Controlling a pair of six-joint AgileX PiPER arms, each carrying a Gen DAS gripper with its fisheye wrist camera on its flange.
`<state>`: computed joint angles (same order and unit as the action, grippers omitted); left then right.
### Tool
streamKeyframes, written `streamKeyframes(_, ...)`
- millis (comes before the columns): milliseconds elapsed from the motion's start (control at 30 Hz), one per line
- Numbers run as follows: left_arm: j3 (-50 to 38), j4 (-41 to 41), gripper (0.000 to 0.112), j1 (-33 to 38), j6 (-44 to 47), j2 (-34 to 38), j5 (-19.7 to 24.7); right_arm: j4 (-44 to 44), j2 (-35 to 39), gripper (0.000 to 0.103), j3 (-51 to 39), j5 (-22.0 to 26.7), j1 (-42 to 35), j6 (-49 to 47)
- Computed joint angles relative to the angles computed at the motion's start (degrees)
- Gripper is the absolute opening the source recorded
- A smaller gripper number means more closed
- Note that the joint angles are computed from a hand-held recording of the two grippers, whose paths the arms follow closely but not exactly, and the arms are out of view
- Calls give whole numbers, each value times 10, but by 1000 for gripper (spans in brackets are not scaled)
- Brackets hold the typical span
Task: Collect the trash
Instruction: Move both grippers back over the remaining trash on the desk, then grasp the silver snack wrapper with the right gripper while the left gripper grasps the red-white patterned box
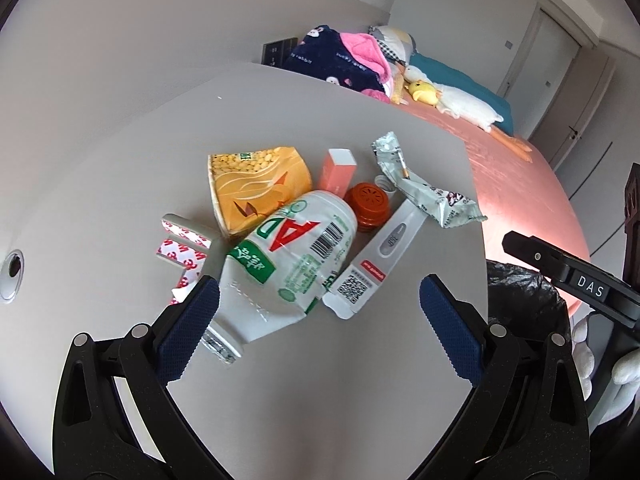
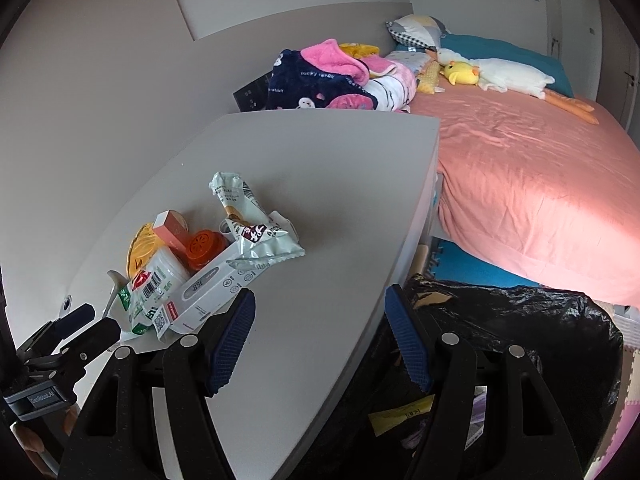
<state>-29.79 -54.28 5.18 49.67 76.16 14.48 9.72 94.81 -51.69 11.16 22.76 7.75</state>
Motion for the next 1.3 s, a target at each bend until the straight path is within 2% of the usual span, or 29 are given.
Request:
streamKeyframes(333, -16, -52, 97, 81, 70, 24, 16, 50, 57, 68, -75, 12, 22, -65)
streamKeyframes(500, -28, -84, 97, 112, 95, 54, 11, 66, 88, 68, -108, 15, 22, -84)
streamKeyframes(733, -74, 23, 93, 123, -17, 120, 3, 61, 123, 68, -143, 23, 24, -89)
streamKeyframes(800, -89, 54, 90, 124, -50, 142, 4, 63, 132, 68, -150, 27, 26, -93)
streamKeyframes(867, -96, 33, 82, 130, -30, 156, 11, 71, 140, 68, -157, 32, 27, -100)
streamKeyframes(1033, -107, 28, 74, 130, -30, 181, 7, 89, 154, 51, -168, 44, 29, -122)
streamKeyframes(1100, -104, 38, 74, 125, -42, 181, -6, 95, 155, 51, -163, 37, 30, -129)
streamKeyframes(1233, -95, -35, 74, 119, 27, 184, -33, 72, 147, 51, -149, 18, 37, -112)
streamKeyframes(1300, -91, -93, 69, 123, 93, 184, -28, 93, 142, 51, -142, 14, 36, -135)
